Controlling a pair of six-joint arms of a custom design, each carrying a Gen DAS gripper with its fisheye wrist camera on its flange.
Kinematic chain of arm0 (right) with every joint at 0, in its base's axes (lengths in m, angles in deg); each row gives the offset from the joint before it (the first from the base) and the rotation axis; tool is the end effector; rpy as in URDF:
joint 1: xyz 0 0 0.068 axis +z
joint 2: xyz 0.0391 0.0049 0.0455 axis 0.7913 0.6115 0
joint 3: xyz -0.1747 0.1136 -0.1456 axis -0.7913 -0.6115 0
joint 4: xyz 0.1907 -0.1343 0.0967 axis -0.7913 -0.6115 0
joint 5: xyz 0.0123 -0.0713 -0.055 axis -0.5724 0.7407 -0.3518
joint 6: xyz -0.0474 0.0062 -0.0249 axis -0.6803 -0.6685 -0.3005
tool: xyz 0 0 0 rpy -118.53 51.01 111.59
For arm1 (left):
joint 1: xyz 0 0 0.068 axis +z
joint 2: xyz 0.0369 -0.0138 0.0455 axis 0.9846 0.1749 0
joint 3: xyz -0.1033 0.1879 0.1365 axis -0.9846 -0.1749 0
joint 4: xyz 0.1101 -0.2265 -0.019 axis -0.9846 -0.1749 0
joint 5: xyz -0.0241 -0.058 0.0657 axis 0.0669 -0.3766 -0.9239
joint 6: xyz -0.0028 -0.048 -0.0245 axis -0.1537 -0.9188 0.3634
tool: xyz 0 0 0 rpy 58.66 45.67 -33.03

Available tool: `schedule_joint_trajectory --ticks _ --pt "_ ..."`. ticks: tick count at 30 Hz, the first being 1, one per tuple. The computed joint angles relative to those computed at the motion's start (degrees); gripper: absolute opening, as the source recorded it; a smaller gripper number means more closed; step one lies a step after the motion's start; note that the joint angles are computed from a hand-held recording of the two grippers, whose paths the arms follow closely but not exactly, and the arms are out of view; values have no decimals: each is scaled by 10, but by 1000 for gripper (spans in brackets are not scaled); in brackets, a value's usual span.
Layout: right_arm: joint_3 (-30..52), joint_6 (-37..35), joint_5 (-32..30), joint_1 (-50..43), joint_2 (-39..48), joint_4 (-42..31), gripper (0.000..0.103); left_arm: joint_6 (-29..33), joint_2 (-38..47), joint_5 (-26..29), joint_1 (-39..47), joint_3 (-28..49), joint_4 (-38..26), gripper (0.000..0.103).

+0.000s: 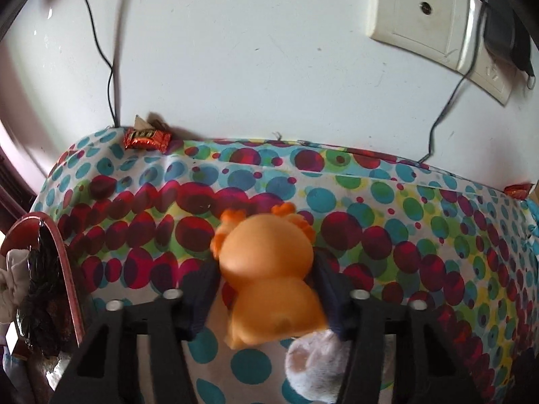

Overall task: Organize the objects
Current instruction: 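Reach the left gripper to the orange rubber toy and grasp it, then carry the orange toy with the left gripper into the tray and release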

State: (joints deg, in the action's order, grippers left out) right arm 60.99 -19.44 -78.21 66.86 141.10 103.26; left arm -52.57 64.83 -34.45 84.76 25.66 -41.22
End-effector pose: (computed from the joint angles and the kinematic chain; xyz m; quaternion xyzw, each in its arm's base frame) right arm 0.2804 0.0773 0.0684 -0.0311 0.9261 0.1446 0.3472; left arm 0.2886 0.0344 0.0959 -0.2435 0.9205 0.0985 0.2893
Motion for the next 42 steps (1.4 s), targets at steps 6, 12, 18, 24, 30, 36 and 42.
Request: schedule_joint_trajectory --ticks 6,12,18,24,30,36,42 --pt "0 0 -1 3 -1 0 92 6 -82 -61 -49 -26 4 49" --pt "3 -1 4 7 -1 -7 92 2 -176 -116 -114 0 -79 49" --pt "11 -2 8 11 2 -19 92 -29 -252 -163 -188 21 -164 49" --pt "22 -6 7 15 9 -35 92 -39 -312 -198 -232 27 -227 49" --pt "27 -7 10 19 11 -40 94 -38 -371 -216 -252 16 -275 49" --pt "28 -11 21 24 13 -43 94 -62 -453 -237 -276 6 -358 49" --pt "30 -10 20 27 14 -44 97 -94 -586 -239 -290 2 -500 49"
